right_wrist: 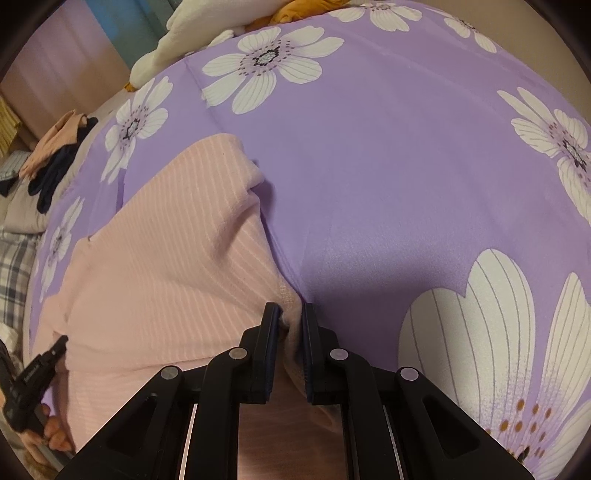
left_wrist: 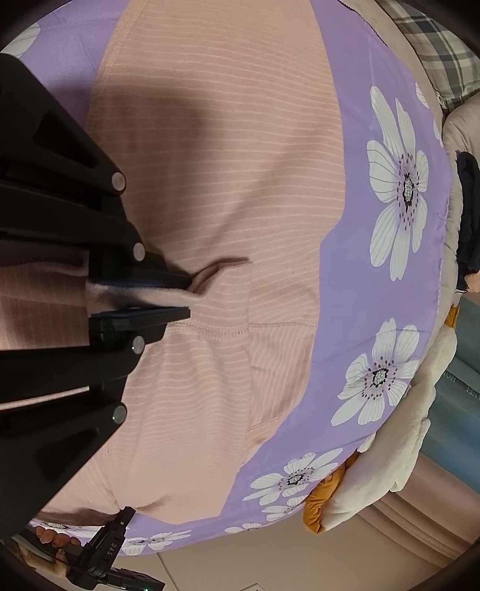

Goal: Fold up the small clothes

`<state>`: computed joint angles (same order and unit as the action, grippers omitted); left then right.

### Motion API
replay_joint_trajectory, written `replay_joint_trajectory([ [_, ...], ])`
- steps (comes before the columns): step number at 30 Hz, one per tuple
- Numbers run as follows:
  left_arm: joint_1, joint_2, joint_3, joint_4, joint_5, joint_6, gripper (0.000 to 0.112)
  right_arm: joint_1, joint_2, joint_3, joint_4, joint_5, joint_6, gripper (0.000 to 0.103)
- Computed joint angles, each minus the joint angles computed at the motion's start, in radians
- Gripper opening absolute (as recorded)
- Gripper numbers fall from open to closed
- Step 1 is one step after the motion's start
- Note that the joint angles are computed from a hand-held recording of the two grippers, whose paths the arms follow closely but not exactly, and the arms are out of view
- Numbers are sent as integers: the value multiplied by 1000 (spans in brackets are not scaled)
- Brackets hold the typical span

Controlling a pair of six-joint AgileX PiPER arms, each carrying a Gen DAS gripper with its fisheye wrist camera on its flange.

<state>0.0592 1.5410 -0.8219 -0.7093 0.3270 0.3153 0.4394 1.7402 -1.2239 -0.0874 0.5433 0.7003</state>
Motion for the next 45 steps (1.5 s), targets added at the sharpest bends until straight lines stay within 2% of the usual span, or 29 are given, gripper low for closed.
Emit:
replay_joint_trajectory([
  [11,0,3,-3,0,-4,3,12,14,4,-8,-43,14,42,7],
  [22,-32,1,-12,167,-22,-187,12,16,7,-13,-50,19,46,7],
  [30,-27,2,-9,133,-20,-159,12,14,5,-5,-45,9,45,7],
  [33,-15,2,-24,135,11,-189,12,15,5,-6,-45,8,45,7],
  [37,-12,-13,-84,266,133,-373,15,17,3,-7,-49,12,46,9],
  [39,-31,-47,-101,366,190,-472,25,24,4,-35,-58,58,41,13],
  [40,-46,-70,-102,423,208,-521,32,34,4,-56,-81,93,53,24],
  [41,-64,-97,-101,492,224,-579,42,51,-1,-75,-127,133,86,42],
  [42,-79,-129,-96,553,238,-634,47,69,-12,-82,-169,154,117,50],
  [43,-87,-166,-86,597,248,-677,59,93,-34,-79,-225,164,160,60],
  [44,-88,-207,-72,619,252,-703,67,107,-53,-75,-255,165,182,63],
  [45,-84,-237,-59,620,253,-708,70,122,-74,-71,-276,165,194,63],
])
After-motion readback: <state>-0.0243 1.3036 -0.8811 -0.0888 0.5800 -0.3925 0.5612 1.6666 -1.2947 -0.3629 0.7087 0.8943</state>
